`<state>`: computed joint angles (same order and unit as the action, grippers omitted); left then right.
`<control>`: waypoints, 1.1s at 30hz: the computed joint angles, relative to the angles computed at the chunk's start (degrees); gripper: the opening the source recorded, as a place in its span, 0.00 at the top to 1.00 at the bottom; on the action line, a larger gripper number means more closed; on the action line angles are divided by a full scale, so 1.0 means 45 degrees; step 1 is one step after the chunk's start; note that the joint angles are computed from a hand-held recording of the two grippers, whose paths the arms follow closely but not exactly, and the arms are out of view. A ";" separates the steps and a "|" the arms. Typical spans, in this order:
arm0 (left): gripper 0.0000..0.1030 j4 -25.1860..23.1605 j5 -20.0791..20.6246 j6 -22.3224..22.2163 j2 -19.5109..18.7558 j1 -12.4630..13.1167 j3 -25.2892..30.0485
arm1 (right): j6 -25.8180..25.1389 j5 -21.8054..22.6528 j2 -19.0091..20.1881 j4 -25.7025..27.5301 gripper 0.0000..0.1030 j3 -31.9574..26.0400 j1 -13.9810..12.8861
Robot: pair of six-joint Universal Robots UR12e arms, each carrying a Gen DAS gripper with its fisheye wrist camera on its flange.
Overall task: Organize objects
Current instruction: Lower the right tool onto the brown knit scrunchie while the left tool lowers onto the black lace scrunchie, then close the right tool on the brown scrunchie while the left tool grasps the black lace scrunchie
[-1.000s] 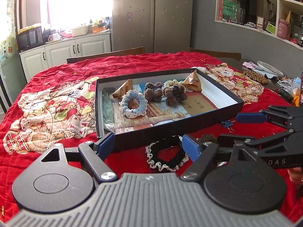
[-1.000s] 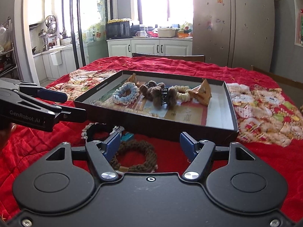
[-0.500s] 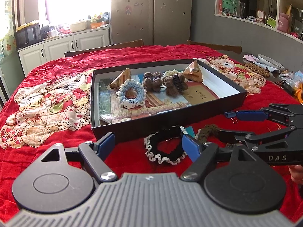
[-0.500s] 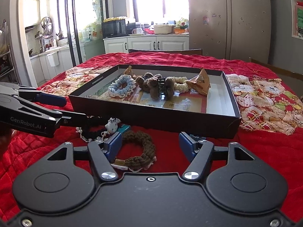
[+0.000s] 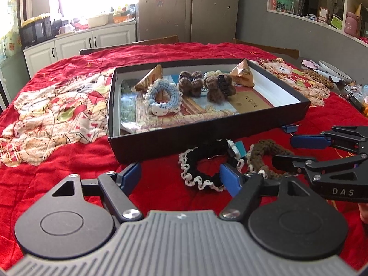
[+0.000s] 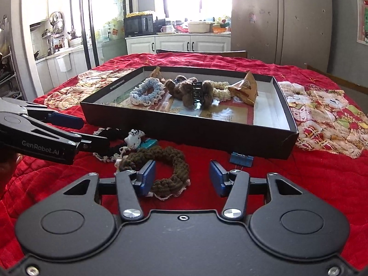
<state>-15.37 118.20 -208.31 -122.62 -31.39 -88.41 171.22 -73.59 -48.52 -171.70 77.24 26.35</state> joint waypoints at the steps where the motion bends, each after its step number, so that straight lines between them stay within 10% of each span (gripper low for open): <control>1: 0.22 0.0028 -0.0024 -0.0029 -0.0017 0.0002 0.0000 | 0.0014 -0.0029 0.0007 0.0064 0.54 -0.0017 0.0002; 20: 0.66 0.0551 -0.0823 -0.0424 -0.0107 0.0055 -0.0060 | -0.0083 -0.0010 0.0022 0.0495 0.65 -0.0064 -0.0006; 33: 0.80 0.0702 -0.1076 -0.0409 -0.0078 0.0060 -0.0102 | -0.0141 0.0128 0.0011 0.0532 0.75 -0.0044 -0.0017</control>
<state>-12.21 113.36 -210.15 -122.97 -31.12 -88.87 170.58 -73.01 -48.47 -169.30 77.04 26.27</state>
